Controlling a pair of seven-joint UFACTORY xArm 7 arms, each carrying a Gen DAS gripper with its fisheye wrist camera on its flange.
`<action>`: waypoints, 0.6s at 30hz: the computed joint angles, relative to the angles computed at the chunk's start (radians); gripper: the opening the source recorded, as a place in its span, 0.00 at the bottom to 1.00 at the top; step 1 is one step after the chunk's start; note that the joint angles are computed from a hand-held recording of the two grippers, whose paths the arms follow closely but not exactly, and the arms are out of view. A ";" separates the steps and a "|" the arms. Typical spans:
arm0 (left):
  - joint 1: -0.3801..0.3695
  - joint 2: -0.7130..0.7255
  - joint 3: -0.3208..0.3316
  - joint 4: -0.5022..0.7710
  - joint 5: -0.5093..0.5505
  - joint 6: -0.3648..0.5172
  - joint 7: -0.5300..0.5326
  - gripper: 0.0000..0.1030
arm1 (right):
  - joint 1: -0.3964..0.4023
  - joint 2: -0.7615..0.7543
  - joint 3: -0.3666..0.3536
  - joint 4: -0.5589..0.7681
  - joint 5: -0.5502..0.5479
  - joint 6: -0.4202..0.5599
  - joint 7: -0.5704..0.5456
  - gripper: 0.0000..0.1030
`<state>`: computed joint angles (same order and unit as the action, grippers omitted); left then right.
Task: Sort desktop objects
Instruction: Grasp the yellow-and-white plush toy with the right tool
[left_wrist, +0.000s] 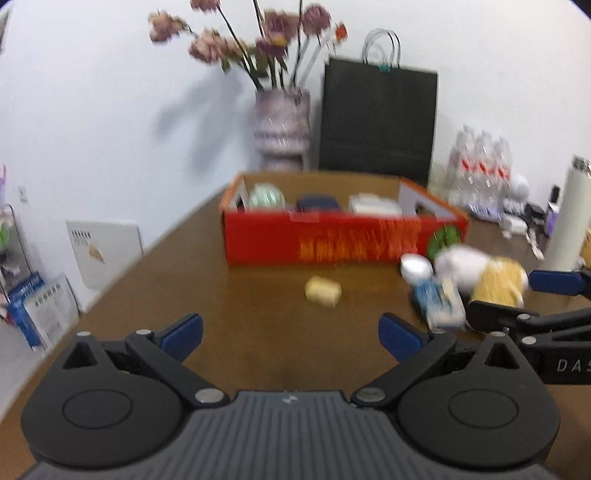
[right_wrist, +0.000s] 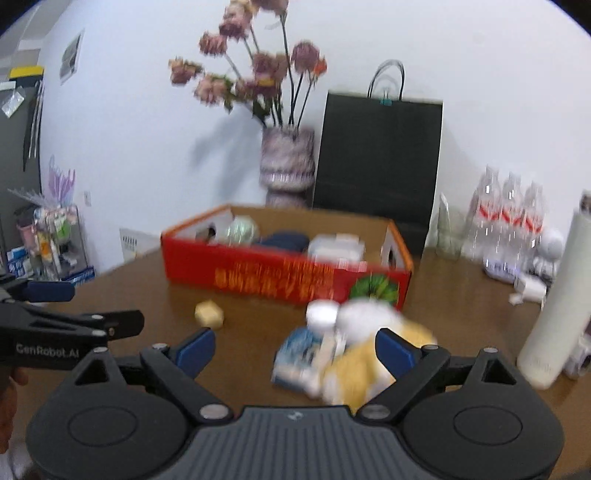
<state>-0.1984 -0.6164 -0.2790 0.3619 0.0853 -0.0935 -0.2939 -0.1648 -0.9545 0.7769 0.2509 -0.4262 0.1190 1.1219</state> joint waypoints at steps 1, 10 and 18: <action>-0.011 -0.014 0.004 -0.013 0.003 0.017 0.004 1.00 | 0.033 0.005 -0.011 -0.013 0.012 0.013 0.005 0.91; -0.121 -0.151 0.057 -0.109 0.006 0.170 0.031 1.00 | 0.278 -0.087 -0.020 -0.103 0.051 0.213 0.180 0.91; -0.107 -0.109 0.054 -0.069 0.005 0.142 0.033 1.00 | 0.285 -0.104 -0.097 -0.109 -0.035 0.235 0.227 0.90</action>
<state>-0.3054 -0.7255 -0.2246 0.2932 0.0904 0.0482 -0.2609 0.1200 -1.0583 0.6799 0.1421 -0.4610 0.3541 1.3492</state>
